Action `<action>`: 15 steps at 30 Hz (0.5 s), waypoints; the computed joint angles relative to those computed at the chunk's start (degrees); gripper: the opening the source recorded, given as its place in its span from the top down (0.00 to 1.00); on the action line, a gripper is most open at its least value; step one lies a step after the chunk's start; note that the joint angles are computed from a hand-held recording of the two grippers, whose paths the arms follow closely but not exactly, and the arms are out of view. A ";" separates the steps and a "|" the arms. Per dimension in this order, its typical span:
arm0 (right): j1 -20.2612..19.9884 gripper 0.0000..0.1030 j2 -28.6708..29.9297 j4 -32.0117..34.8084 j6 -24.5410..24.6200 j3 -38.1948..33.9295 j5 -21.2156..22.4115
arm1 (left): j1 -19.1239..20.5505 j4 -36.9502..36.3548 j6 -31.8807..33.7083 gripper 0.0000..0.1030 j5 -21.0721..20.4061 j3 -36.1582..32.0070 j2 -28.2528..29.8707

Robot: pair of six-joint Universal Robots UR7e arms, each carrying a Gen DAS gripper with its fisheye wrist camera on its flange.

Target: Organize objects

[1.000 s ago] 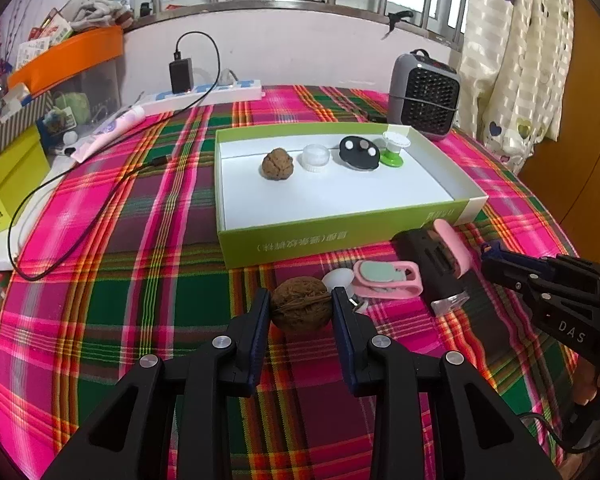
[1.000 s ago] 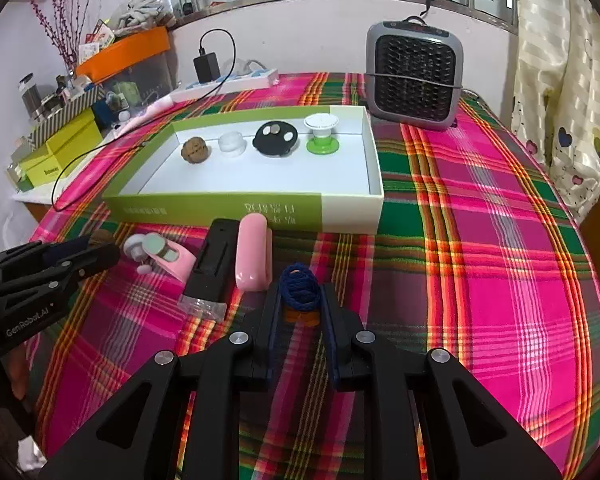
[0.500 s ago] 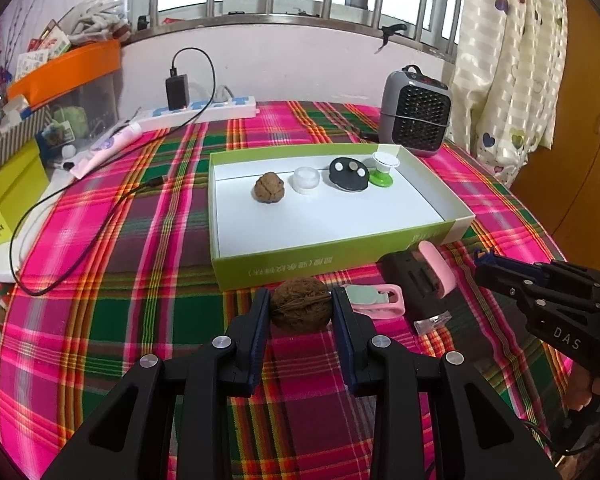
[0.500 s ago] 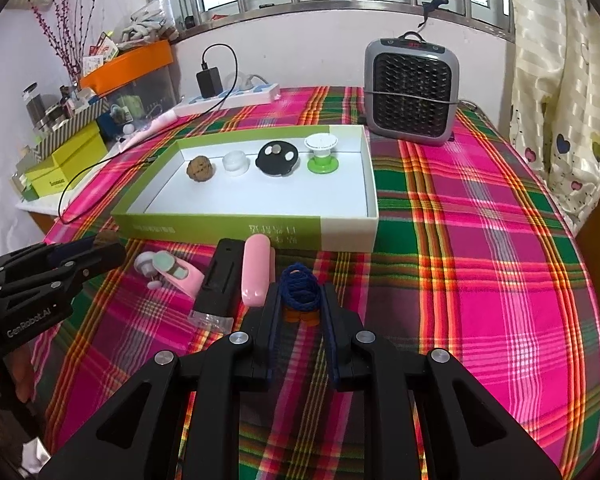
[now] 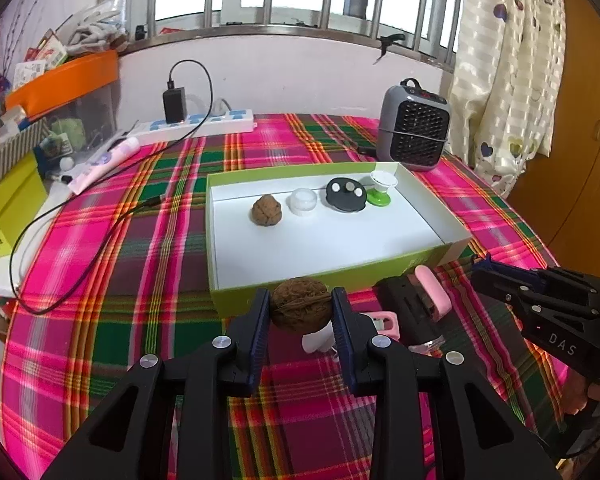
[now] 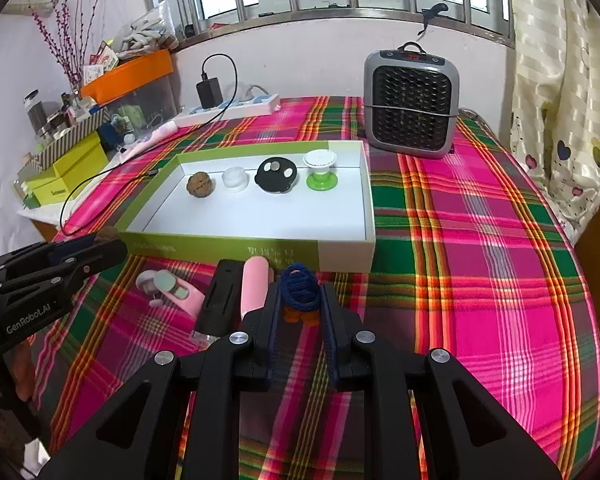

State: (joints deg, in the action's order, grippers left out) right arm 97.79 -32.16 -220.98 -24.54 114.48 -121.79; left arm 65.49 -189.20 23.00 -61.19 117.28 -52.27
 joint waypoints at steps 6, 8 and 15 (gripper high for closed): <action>-0.19 0.81 -0.30 0.30 -0.25 -0.43 0.64 | -0.01 -0.11 0.12 0.72 -0.37 -0.95 0.35; -0.26 0.81 -0.39 0.45 -0.24 -0.60 0.81 | 0.03 -0.02 0.06 0.72 -0.54 -1.33 0.45; -0.33 0.81 -0.52 1.03 -0.72 -1.50 1.34 | 0.13 0.48 0.13 0.72 -0.69 -2.59 1.19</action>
